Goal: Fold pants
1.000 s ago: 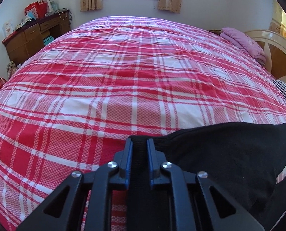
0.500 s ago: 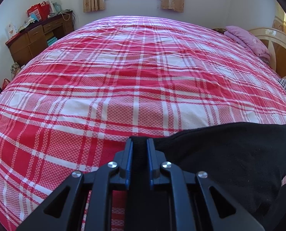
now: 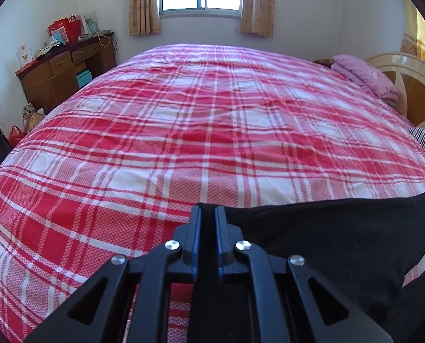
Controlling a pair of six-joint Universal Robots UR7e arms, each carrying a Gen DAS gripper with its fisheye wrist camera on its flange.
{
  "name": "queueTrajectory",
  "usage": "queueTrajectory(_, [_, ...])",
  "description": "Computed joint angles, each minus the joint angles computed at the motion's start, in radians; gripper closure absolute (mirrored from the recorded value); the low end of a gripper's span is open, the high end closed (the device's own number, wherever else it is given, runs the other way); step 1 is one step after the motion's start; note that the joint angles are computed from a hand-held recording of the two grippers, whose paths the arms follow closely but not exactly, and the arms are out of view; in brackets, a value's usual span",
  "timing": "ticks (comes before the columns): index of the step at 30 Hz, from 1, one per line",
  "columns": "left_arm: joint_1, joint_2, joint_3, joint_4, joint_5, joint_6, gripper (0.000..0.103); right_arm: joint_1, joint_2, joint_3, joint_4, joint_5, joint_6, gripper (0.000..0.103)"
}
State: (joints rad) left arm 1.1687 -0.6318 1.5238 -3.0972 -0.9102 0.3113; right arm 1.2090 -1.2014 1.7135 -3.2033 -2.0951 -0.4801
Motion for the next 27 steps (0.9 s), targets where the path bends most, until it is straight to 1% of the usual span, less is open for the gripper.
queueTrajectory(3, [0.006,-0.022,0.027,-0.042,-0.047,0.009,0.093,0.013,-0.048,0.07,-0.092,0.045,-0.026,0.098])
queueTrajectory(6, [0.008,-0.052,0.072,-0.109,-0.094,0.035,0.094,0.014,-0.105,0.158,-0.211,0.111,-0.059,0.098])
queueTrajectory(9, [0.009,-0.082,0.125,-0.206,-0.129,0.07,0.098,-0.003,-0.17,0.255,-0.313,0.187,-0.051,0.099])
queueTrajectory(10, [0.009,-0.092,0.141,-0.226,-0.134,0.076,0.098,-0.013,-0.191,0.289,-0.344,0.213,-0.044,0.099])
queueTrajectory(13, [0.019,-0.139,0.198,-0.262,-0.185,0.074,0.098,-0.047,-0.252,0.383,-0.405,0.279,-0.026,0.099])
queueTrajectory(15, [0.023,-0.166,0.236,-0.267,-0.211,0.077,0.098,-0.07,-0.285,0.441,-0.439,0.314,-0.02,0.099])
queueTrajectory(16, [0.03,-0.185,0.259,-0.239,-0.245,0.073,0.098,-0.082,-0.301,0.469,-0.447,0.33,-0.016,0.099])
queueTrajectory(17, [0.031,-0.192,0.271,-0.224,-0.253,0.078,0.098,-0.093,-0.315,0.498,-0.461,0.346,-0.02,0.099])
queueTrajectory(19, [0.022,-0.188,0.292,-0.237,-0.219,0.114,0.098,-0.109,-0.33,0.541,-0.487,0.367,-0.034,0.099])
queueTrajectory(21, [0.027,-0.188,0.278,-0.177,-0.231,0.111,0.098,-0.128,-0.345,0.575,-0.502,0.388,-0.036,0.099])
queueTrajectory(22, [0.026,-0.173,0.252,-0.148,-0.21,0.095,0.096,-0.136,-0.349,0.587,-0.506,0.396,-0.035,0.099])
queueTrajectory(23, [0.023,-0.159,0.237,-0.146,-0.192,0.088,0.089,-0.146,-0.353,0.598,-0.511,0.405,-0.033,0.099])
queueTrajectory(24, [0.023,-0.145,0.214,-0.126,-0.189,0.087,0.082,-0.154,-0.355,0.608,-0.52,0.411,-0.033,0.099])
queueTrajectory(25, [0.023,-0.127,0.183,-0.099,-0.18,0.09,0.061,-0.164,-0.36,0.622,-0.531,0.421,-0.032,0.099])
queueTrajectory(26, [0.021,-0.113,0.174,-0.109,-0.159,0.098,0.042,-0.171,-0.361,0.632,-0.539,0.429,-0.027,0.099])
queueTrajectory(27, [0.019,-0.091,0.157,-0.134,-0.135,0.11,0.037,-0.177,-0.361,0.635,-0.541,0.434,-0.024,0.099])
